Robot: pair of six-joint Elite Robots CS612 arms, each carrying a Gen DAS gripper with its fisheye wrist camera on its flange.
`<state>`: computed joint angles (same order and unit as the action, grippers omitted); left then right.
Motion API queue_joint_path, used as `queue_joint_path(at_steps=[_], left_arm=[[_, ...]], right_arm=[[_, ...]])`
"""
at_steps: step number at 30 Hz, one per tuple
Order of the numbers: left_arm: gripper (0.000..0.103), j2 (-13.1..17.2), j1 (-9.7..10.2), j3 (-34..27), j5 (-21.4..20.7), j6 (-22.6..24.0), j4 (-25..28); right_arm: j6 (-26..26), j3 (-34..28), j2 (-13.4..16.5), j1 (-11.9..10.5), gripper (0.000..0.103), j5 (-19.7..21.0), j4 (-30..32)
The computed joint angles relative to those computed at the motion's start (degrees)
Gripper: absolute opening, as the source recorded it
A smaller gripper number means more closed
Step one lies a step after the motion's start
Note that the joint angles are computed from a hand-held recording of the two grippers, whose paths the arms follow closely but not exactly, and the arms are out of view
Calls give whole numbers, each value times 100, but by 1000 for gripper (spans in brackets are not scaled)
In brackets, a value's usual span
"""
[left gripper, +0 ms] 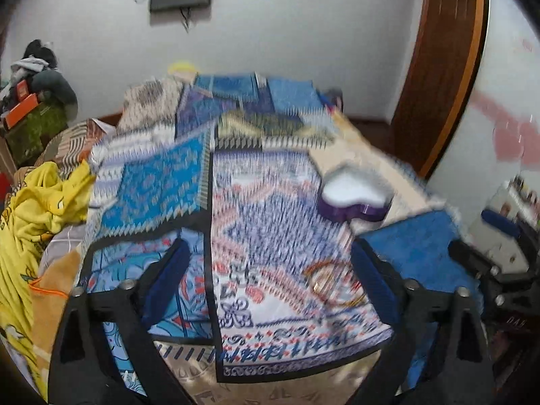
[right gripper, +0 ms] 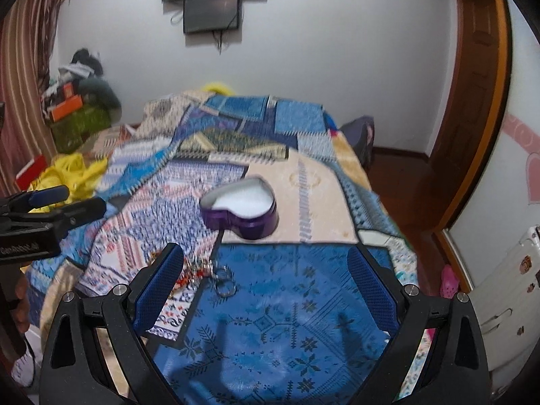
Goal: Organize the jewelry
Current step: 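Lower both tools toward the jewelry pile beside the purple heart tin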
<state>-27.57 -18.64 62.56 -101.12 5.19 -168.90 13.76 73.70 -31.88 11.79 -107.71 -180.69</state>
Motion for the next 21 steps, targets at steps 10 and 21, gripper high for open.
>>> queue_joint_path(at_steps=[10,21], left_arm=[[68,219,-48,-419,-186,490,1273],[43,424,-72,-797,-385,1089,1520]], right_arm=[[8,-163,130,-103,91,567,549],[-255,-327,240,-157,52,1073,874]])
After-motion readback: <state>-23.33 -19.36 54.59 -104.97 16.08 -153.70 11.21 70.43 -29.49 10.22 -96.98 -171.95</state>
